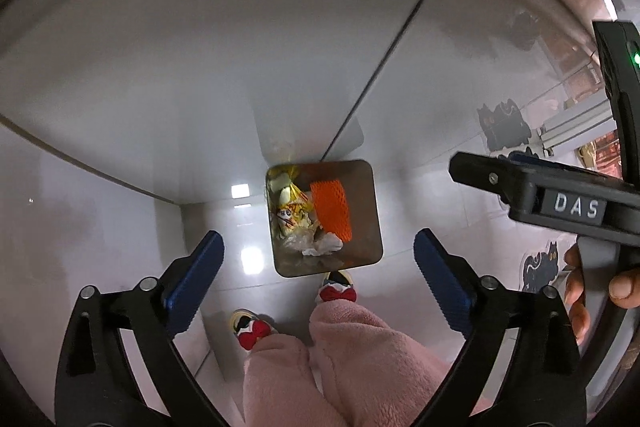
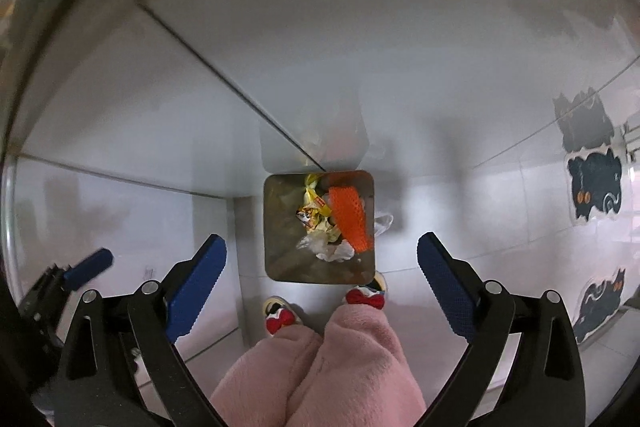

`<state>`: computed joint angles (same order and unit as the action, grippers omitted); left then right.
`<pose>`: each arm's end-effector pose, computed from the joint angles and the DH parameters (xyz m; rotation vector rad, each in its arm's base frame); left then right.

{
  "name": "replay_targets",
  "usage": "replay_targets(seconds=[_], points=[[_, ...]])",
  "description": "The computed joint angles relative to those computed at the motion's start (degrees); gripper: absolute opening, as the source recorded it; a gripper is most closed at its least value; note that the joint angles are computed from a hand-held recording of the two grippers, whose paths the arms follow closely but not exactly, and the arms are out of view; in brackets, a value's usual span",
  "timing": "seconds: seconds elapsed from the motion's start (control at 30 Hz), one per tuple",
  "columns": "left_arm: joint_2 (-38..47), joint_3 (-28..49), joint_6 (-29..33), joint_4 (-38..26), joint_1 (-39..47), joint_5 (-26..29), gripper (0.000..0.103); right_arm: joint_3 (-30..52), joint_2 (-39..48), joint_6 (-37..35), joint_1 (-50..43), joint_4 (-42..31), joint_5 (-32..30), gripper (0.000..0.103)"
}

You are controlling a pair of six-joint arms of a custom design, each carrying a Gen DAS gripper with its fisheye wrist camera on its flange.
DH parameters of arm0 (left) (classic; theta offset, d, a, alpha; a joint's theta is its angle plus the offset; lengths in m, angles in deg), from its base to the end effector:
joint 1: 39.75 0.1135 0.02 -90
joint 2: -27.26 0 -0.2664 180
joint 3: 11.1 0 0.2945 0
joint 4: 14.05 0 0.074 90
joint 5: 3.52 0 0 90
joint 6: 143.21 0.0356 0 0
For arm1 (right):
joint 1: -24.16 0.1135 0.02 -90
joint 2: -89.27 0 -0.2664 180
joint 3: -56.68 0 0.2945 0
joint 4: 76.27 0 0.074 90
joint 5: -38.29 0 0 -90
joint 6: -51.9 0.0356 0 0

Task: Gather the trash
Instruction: 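Grasp the foil ball with the left tool while the right tool grasps the plastic bottle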

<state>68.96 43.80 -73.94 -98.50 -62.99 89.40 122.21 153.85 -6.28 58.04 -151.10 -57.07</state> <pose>0.1307 -0.0581 0.2542 0.0743 2.8461 -0.2433 0.1895 0.1313 0.2539 -0.0722 2.9356 0.3410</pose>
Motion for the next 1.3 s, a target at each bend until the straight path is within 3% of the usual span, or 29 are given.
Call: replay_targets(seconds=[0.23, 0.53, 0.87, 1.07, 1.2, 1.3], points=[[-1.01, 9.61, 2.15, -7.14, 3.48, 0.35, 0.095, 6.76, -3.42, 0.56, 0.39, -6.95, 1.32, 0.1], [4.38, 27.48, 10.73, -12.67, 11.5, 1.9, 0.095, 22.3, -1.33, -0.74, -3.3, -11.72, 3.53, 0.1], [16.71, 44.22, 20.51, -11.17, 23.78, 6.77, 0.095, 43.34, 12.88, -7.29, -5.88, -11.96, 6.39, 0.1], [23.64, 49.81, 20.92, -8.48, 24.46, 5.88, 0.094, 54.19, 21.52, -9.24, -7.99, -12.54, 5.87, 0.1], [27.5, 51.78, 21.05, -6.79, 24.54, 5.48, 0.092, 60.47, 26.46, -8.54, -9.87, -13.26, 1.69, 0.1], [29.95, 52.85, 21.25, -5.94, 24.36, 5.28, 0.089, 66.17, 30.79, -7.68, -9.23, -14.34, 4.15, 0.1]])
